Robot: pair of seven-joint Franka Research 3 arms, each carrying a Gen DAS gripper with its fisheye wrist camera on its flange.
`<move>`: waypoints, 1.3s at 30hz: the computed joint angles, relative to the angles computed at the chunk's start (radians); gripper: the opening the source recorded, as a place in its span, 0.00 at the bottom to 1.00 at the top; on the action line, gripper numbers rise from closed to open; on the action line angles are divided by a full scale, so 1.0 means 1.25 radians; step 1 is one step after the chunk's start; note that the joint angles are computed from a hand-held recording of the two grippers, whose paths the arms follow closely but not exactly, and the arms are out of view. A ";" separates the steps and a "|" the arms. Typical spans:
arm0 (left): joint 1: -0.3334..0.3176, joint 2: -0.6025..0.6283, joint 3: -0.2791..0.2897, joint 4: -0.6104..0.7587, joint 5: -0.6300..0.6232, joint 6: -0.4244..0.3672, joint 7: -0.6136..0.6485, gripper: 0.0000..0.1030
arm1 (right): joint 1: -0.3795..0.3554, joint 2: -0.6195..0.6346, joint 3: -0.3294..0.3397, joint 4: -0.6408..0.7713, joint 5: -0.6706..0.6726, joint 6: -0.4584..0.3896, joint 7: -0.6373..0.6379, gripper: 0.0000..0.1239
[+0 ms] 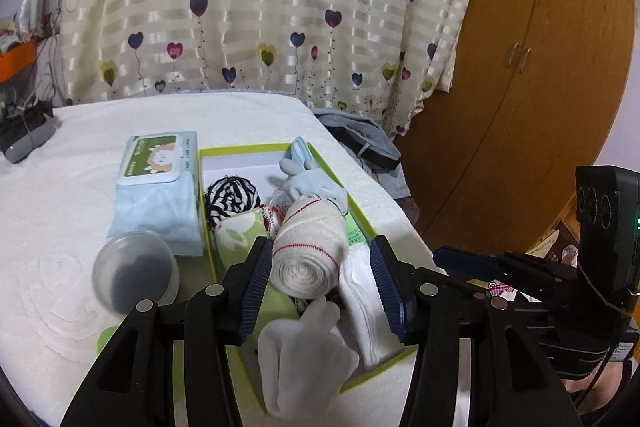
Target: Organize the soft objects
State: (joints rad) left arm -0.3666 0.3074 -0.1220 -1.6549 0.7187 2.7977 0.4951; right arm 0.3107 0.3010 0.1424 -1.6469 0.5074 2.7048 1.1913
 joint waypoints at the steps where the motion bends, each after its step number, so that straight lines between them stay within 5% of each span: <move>1: -0.004 -0.013 0.005 -0.014 0.011 0.002 -0.012 0.49 | 0.003 -0.007 -0.001 -0.008 -0.003 0.004 0.003 0.37; 18: 0.026 -0.153 -0.032 -0.173 0.170 -0.002 -0.172 0.49 | 0.045 -0.105 0.005 -0.129 -0.020 0.070 0.002 0.37; 39: 0.071 -0.233 -0.087 -0.322 0.147 -0.008 -0.197 0.48 | 0.084 -0.114 -0.006 -0.199 -0.133 0.028 0.101 0.37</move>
State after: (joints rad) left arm -0.2779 0.0156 -0.2314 -2.0574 0.9023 2.7872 0.2489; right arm 0.4154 0.1581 0.1347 -1.8951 0.3413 2.7399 1.3171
